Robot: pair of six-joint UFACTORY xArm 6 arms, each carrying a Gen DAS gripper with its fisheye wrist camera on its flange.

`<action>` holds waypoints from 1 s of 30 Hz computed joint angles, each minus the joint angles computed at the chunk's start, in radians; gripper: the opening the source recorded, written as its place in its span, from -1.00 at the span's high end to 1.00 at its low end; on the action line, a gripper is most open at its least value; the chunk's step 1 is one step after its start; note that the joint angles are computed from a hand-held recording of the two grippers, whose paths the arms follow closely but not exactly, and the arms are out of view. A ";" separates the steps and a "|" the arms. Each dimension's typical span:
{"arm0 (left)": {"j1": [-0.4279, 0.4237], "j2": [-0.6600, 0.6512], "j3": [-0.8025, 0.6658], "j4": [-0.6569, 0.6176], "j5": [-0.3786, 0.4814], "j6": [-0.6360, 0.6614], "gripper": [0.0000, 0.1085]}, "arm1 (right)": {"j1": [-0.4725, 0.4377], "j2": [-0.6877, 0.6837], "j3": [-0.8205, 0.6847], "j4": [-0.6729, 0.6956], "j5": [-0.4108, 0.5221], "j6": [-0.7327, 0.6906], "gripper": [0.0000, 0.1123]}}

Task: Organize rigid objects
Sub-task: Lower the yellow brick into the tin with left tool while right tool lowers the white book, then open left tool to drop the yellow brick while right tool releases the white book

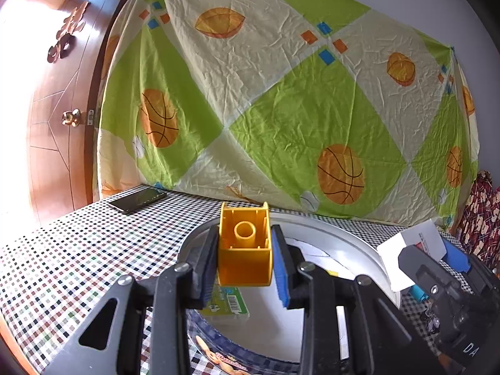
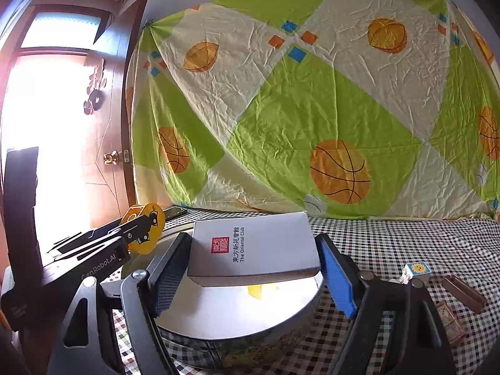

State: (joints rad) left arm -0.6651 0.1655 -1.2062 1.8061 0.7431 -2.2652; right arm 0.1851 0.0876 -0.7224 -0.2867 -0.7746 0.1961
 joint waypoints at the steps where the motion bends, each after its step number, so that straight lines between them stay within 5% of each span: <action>1: 0.002 -0.003 0.005 0.004 -0.002 -0.006 0.44 | 0.002 -0.001 0.001 0.001 0.001 -0.003 -0.45; 18: 0.053 0.053 -0.066 -0.100 -0.092 0.146 0.44 | -0.017 0.037 -0.075 -0.121 0.100 0.092 -0.45; 26: 0.087 0.078 -0.111 -0.203 -0.173 0.283 0.44 | -0.058 0.056 -0.143 -0.283 0.173 0.247 -0.45; 30: 0.111 0.103 -0.154 -0.300 -0.235 0.410 0.44 | -0.099 0.082 -0.240 -0.490 0.231 0.460 -0.45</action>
